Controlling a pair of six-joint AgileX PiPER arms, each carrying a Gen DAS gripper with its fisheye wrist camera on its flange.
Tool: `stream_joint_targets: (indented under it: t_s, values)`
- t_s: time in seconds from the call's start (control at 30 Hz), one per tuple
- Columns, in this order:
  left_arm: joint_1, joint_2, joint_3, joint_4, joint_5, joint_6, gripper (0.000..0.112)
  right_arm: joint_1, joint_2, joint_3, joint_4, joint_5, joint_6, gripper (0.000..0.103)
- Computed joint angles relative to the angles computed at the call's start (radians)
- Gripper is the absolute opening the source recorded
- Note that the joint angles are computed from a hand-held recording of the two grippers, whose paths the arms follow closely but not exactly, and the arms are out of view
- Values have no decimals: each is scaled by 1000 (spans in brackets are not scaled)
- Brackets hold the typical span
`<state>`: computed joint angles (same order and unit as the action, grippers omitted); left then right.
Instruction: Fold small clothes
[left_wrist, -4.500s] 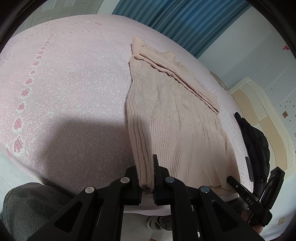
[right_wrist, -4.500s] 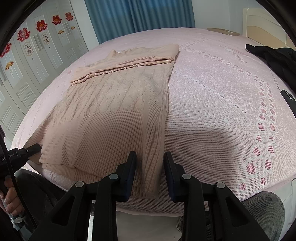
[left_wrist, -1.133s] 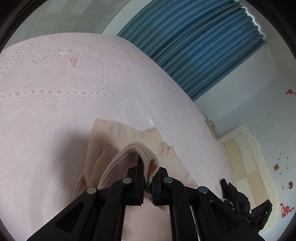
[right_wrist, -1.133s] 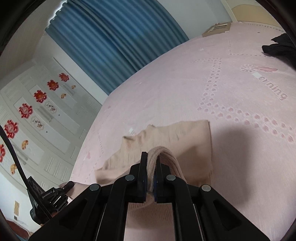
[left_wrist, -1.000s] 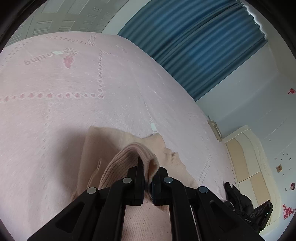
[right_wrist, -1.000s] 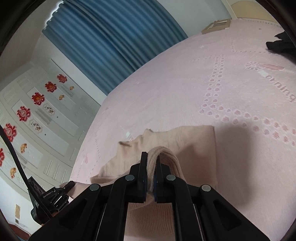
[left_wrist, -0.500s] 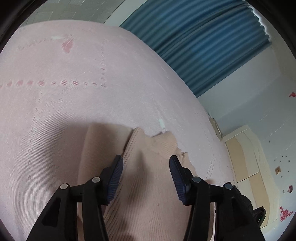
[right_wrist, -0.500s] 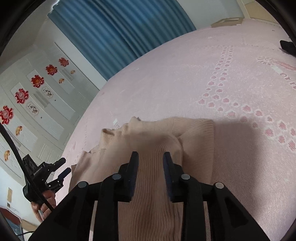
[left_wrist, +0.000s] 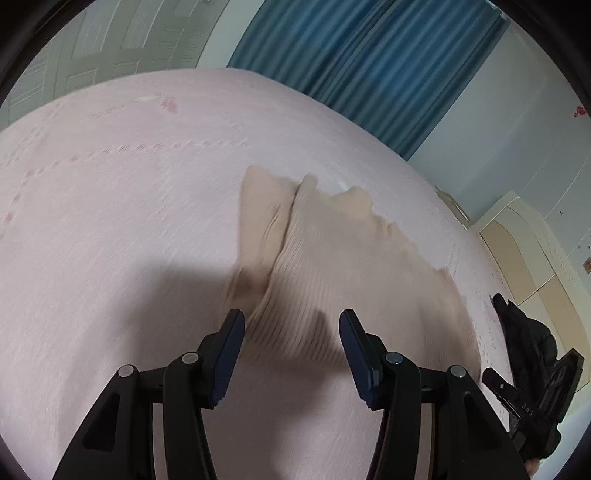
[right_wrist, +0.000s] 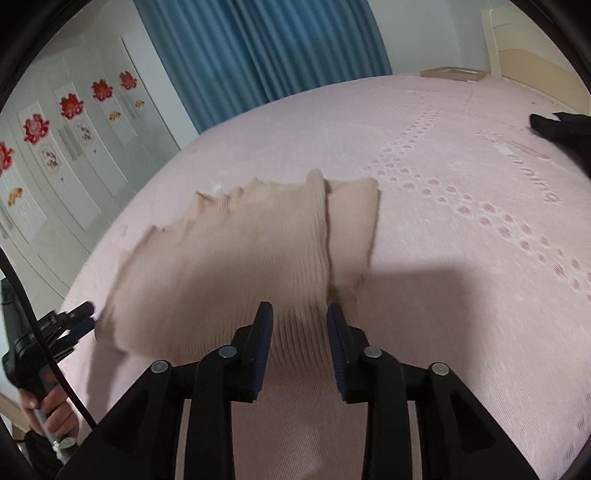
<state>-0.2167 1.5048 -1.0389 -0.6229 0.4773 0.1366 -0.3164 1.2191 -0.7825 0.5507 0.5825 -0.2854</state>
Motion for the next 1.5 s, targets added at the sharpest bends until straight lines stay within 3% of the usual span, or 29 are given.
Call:
stream_joint_targets:
  t_s: [0.07, 0.2, 0.27, 0.3, 0.43, 0.5, 0.57, 0.73, 0.8, 0.87, 0.93, 0.97, 1.03, 1.17, 1.3, 1.5]
  values:
    - [49, -25, 51, -74, 49, 46, 52, -49, -18, 33, 98, 61, -69, 33]
    - [133, 4, 72, -222, 145, 155, 52, -66, -10, 62, 131, 114, -78, 33]
    - [153, 28, 66, -299, 179, 211, 52, -57, 12, 66, 161, 124, -95, 38]
    - [154, 42, 56, -323, 185, 225, 52, -50, 34, 66, 184, 131, -109, 45]
    - [162, 114, 31, -480, 234, 338, 54, -18, 48, 91, 257, 60, -146, 57]
    - [132, 141, 16, -500, 203, 331, 54, -34, 65, 103, 353, 50, -209, 61]
    - [113, 156, 8, -513, 152, 337, 54, -44, 85, 100, 406, 43, -242, 62]
    - [97, 191, -31, -513, 113, 323, 52, -95, 199, 37, 559, 72, -342, 61]
    - [98, 203, -45, -505, 107, 316, 50, -120, 236, 15, 593, 91, -362, 55]
    - [93, 212, -59, -468, 88, 272, 35, -126, 251, 2, 571, 74, -332, 40]
    - [106, 229, -77, -463, 114, 261, 23, -116, 265, -5, 544, 47, -296, 11]
    - [113, 239, -81, -485, 129, 277, 14, -119, 277, -12, 547, 58, -307, 11]
    - [121, 241, -75, -518, 133, 305, 11, -110, 266, -10, 542, 43, -312, 9]
    - [83, 173, -35, -461, 50, 313, 10, -88, 216, 5, 532, 15, -309, 9]
    - [89, 104, 35, -479, 53, 343, 10, -160, 182, 33, 582, 101, -350, 9]
    - [128, -63, 194, -469, 115, 374, 10, -285, -3, 96, 466, 269, -337, 8]
